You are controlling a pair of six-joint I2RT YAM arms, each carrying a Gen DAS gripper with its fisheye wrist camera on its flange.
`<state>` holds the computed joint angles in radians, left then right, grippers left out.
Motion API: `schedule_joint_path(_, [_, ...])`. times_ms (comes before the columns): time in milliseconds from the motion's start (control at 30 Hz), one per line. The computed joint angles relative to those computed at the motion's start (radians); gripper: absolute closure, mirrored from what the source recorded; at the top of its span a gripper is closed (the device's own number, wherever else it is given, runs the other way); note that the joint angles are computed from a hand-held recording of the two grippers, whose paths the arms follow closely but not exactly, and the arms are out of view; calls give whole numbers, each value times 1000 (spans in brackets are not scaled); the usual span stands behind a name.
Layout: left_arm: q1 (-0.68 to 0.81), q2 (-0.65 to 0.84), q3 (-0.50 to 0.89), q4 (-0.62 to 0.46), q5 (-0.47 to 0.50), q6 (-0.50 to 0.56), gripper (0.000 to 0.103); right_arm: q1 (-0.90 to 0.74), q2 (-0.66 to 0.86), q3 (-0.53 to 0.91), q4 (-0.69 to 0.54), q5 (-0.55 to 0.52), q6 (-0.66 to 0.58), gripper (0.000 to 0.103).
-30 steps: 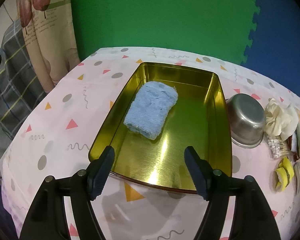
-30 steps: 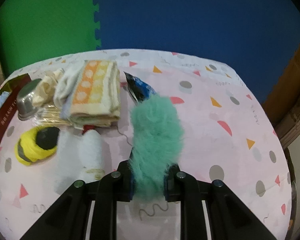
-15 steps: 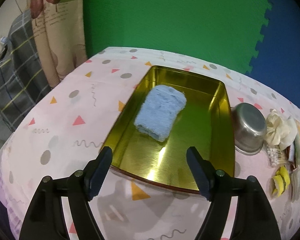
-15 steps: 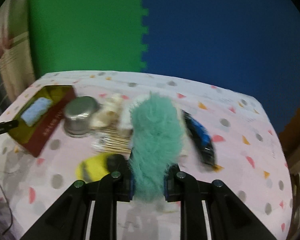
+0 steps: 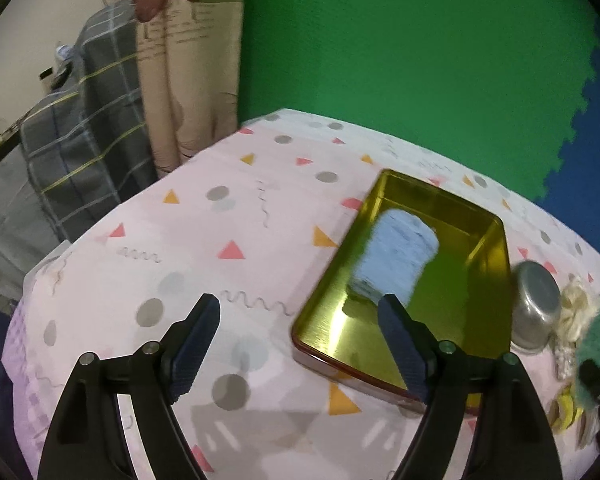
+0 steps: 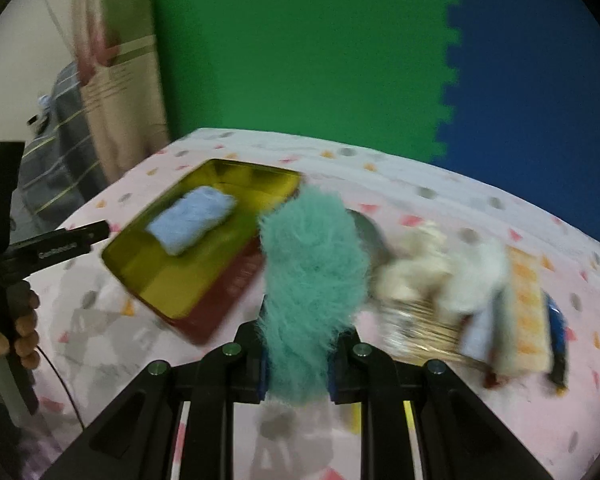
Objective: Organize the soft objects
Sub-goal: 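Carry the teal scrunchie into the tin box and open the right gripper, then grasp the white towel with the right gripper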
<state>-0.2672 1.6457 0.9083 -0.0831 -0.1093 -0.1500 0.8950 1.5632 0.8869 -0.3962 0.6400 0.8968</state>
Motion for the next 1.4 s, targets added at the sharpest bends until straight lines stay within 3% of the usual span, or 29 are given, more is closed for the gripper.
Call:
schedule_joint_path(367, [55, 13, 28, -26, 33, -16, 24, -51, 307, 314, 66, -117, -192, 83])
schedule_joint_path(733, [108, 20, 46, -40, 73, -58, 24, -99, 505, 521, 29, -181, -248, 81])
schedule_joint_path(867, [105, 18, 45, -43, 86, -55, 24, -108, 527, 542, 21, -182, -253, 80])
schedule_joint_path(1067, [92, 16, 41, -38, 82, -42, 24, -119, 543, 553, 14, -185, -249, 71])
schedule_joint_path(1400, [46, 2, 21, -25, 78, -10, 24, -88, 381, 370, 61, -132, -198, 68])
